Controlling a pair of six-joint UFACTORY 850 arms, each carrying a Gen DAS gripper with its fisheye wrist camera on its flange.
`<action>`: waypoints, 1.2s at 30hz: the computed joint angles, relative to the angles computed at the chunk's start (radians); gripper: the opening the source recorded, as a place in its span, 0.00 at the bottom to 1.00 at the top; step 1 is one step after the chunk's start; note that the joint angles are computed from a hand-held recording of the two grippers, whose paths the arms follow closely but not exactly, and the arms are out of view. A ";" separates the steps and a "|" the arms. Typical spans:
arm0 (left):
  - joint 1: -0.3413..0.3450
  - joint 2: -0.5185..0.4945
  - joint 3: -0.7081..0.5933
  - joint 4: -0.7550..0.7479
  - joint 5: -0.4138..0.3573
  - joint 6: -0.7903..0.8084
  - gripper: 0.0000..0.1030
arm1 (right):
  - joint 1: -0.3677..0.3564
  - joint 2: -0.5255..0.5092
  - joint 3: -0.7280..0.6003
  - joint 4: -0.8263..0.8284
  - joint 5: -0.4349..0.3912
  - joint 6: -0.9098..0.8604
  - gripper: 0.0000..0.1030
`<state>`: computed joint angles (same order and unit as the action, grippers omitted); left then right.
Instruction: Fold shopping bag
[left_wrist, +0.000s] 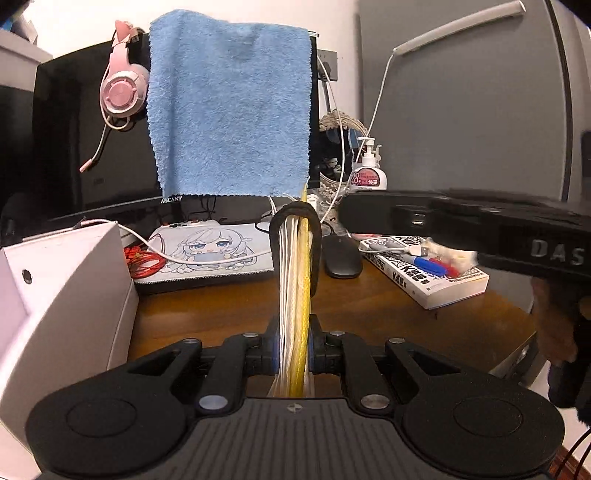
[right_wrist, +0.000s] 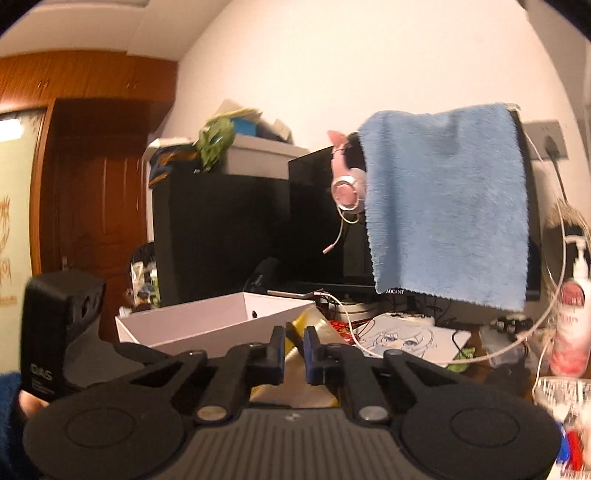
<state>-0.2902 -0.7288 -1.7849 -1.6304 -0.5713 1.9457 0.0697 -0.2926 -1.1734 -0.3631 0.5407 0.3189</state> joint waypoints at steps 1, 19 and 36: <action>-0.001 0.002 0.004 -0.005 0.001 0.008 0.12 | 0.004 -0.006 -0.011 0.009 -0.010 -0.028 0.14; -0.012 -0.009 -0.012 0.007 0.023 -0.008 0.12 | 0.036 -0.034 -0.085 -0.105 -0.173 -0.051 0.04; 0.147 -0.378 -0.579 0.124 -0.768 -0.822 0.13 | -0.165 -0.052 0.062 -0.238 0.354 0.881 0.37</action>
<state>-0.1434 -1.1072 -2.3637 -1.5062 -1.3388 1.1239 -0.0957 -0.3443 -1.1114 -0.6013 0.8944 1.2002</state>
